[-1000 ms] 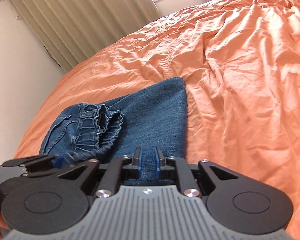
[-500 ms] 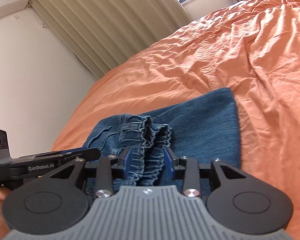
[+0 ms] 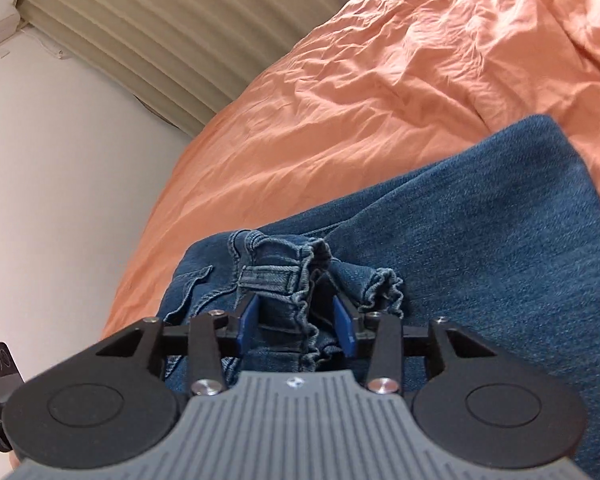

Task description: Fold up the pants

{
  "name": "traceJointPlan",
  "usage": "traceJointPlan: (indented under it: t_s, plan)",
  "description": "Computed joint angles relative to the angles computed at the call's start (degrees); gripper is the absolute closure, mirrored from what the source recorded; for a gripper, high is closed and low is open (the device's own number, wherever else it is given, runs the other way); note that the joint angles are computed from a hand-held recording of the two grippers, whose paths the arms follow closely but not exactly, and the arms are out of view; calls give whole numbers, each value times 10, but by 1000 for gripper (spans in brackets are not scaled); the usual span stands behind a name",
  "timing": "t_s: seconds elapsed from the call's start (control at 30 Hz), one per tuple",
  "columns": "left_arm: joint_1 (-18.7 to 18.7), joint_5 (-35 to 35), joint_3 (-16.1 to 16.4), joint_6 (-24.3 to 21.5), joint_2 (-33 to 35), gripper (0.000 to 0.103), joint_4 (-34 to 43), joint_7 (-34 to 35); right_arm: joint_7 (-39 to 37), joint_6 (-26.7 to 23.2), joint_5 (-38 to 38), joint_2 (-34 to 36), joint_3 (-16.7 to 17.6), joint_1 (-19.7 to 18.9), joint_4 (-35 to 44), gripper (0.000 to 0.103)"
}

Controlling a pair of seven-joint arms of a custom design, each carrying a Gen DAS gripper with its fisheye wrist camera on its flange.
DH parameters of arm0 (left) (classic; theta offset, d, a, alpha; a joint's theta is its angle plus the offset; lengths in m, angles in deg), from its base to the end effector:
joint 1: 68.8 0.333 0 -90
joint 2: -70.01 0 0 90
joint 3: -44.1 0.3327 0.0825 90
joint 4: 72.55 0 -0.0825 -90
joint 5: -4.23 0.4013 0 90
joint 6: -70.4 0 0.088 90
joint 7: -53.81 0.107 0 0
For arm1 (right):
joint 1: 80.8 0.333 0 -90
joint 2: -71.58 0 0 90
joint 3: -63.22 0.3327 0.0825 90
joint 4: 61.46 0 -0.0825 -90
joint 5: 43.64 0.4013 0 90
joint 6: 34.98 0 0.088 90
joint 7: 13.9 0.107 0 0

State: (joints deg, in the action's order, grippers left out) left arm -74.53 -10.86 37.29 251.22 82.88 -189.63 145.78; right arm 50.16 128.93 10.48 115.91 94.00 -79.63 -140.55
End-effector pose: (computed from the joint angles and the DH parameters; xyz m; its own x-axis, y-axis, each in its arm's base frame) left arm 0.6420 -0.1140 0.4432 -0.0651 -0.9777 0.1996 -0.6518 -0.1098 -0.7504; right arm 0.7482 0.2738 0.3591 0.1450 -0.6349 -0.7589 -0.8431 0.3222 -0.4306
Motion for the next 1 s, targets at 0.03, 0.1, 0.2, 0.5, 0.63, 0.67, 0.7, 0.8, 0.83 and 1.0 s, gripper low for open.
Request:
traceJointPlan:
  t_s: [0.03,0.1,0.2,0.5,0.63,0.67,0.7,0.8,0.83,1.0]
  plan:
    - [23,-17,-25,3,2,56,2,15,-5,-3,1,3,3,-1,3,76]
    - [39,-34,-43,9,3,56,2,30,-21,7,7,-2,10,-4,-2,89]
    - [101,-86,-116,33,2,57,-3,75,-79,35,56,-23,52,-36,-27,94]
    - [83,-106,-103,20,-1,64,4,98,-9,0,109,-58,-16,-10,-62,95]
    - [37,-78,-46,-15,10,66,10,67,18,-6,102,-56,-42,8,-53,82]
    - [42,-83,-50,-16,11,66,11,69,21,-4,97,-58,-48,12,-55,76]
    - [49,-91,-58,-17,12,66,12,74,26,-1,88,-59,-54,18,-55,68]
    - [69,-120,-82,-18,14,66,18,92,-7,-13,123,-46,-28,-8,-52,67]
    - [66,-121,-79,-16,15,66,18,93,-21,-21,142,-34,-20,-15,-41,68]
    - [64,-123,-77,-12,18,66,19,101,-67,-55,229,7,-12,-20,3,78]
